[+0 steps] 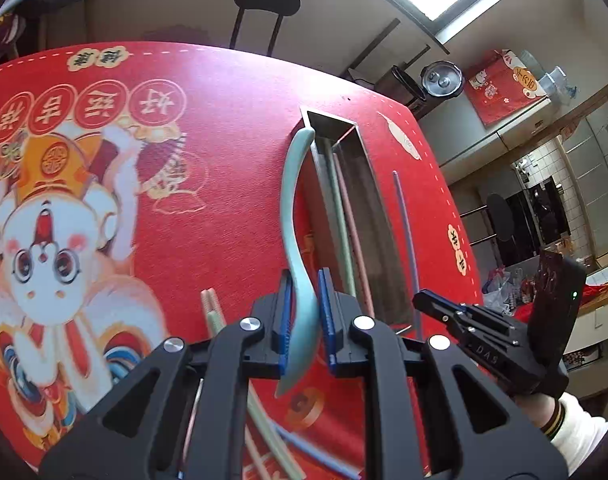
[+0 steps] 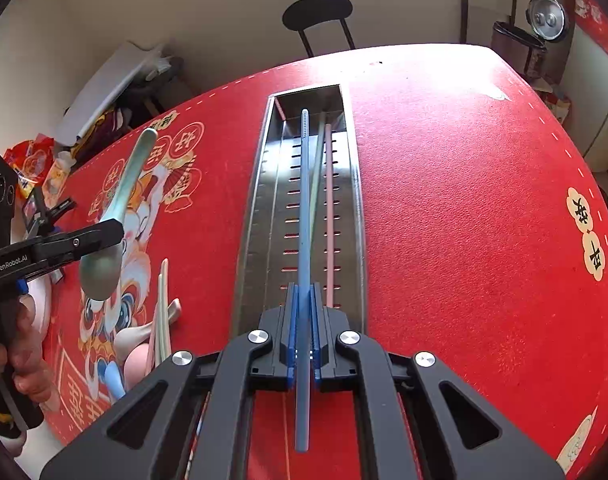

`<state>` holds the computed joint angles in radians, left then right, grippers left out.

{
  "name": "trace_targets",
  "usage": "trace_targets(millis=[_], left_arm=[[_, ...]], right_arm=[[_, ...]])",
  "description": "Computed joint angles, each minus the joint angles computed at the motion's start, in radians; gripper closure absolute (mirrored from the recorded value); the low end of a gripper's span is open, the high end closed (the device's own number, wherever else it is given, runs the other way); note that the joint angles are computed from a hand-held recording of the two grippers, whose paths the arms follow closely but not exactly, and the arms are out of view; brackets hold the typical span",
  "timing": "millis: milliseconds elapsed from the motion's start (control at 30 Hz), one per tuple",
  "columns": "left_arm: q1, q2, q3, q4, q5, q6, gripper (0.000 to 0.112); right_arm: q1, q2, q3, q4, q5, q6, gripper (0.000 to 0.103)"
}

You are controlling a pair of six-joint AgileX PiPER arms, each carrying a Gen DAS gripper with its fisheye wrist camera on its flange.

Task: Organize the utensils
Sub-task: 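Place the green spoon and blue chopstick into the steel caddy, open both tools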

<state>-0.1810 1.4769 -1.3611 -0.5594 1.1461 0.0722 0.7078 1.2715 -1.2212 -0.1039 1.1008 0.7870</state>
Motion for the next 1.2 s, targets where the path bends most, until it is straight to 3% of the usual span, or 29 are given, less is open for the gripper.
trace_targets(millis=[267, 533, 800, 1200], left_arm=[[-0.155, 0.288, -0.275, 0.019, -0.029, -0.184, 0.095], [-0.205, 0.454, -0.478, 0.083, -0.005, -0.299, 0.095], [-0.233, 0.542, -0.59, 0.121, 0.021, -0.36, 0.095], [-0.24, 0.524, -0.591, 0.161, 0.027, -0.355, 0.093]], right_arm=[[-0.115, 0.112, -0.066, 0.054, -0.025, -0.097, 0.097], [-0.163, 0.193, -0.116, 0.072, -0.015, -0.146, 0.097], [-0.173, 0.222, -0.127, 0.079, -0.021, -0.155, 0.097], [-0.169, 0.223, -0.149, 0.066, -0.001, -0.148, 0.096]])
